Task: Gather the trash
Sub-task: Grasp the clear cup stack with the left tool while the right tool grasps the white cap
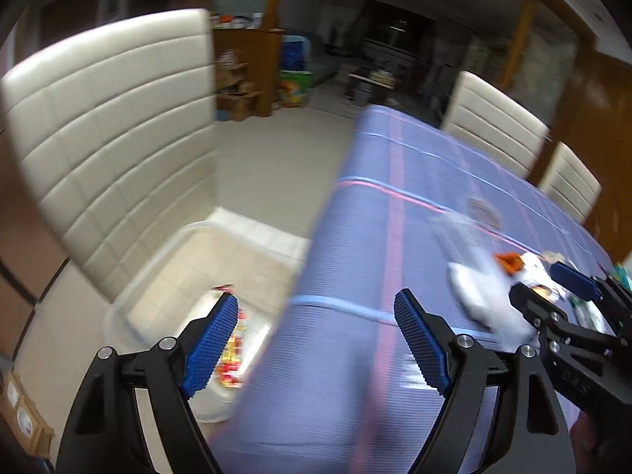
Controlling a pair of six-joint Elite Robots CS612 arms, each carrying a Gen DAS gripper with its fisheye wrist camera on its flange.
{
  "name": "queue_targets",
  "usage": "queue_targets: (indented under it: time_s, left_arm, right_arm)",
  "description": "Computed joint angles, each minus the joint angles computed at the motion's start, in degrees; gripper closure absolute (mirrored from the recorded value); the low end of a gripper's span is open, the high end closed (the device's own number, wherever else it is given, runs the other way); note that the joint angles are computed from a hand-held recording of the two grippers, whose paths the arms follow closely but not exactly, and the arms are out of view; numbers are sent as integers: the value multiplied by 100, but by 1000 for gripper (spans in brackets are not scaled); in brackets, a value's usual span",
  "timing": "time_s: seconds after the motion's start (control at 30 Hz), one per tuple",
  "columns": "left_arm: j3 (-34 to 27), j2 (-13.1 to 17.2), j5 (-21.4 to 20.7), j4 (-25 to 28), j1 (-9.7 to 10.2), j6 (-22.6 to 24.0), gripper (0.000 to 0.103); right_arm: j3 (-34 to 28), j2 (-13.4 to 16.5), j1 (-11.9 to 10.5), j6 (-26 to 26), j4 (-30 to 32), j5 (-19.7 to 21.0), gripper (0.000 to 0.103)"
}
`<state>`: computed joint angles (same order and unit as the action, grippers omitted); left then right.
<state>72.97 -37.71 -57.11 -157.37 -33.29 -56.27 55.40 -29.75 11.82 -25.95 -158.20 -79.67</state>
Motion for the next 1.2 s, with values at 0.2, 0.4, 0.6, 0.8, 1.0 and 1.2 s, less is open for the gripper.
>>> queue_targets:
  time_s: [0.2,0.4,0.6,0.8,1.0,1.2]
  left_arm:
    - [-786,376,-293,22,-157,812,24]
    - [-1465,722,-679,365,-236,1214,24]
    - [-2010,984,-777,976,-266,1216,24]
    - [-2315,1118,-690,1503,-233,1003,24]
    - [-2523,1231,-789,1692,-204,1020,24]
    - [-2504,1239,-700,1593,-212,1097,50]
  right_arm:
    - [284,-143,-309,489,-295,-271,37]
    - [481,-212,-521,528,6,-312,38]
    - [524,-175,-598,288,221,-109,38]
    - [304,-42,-587,124,546,190,38]
    - [-122,161,-599,242,1088,433,44]
    - [-157,193,-608,236,1016,537,62]
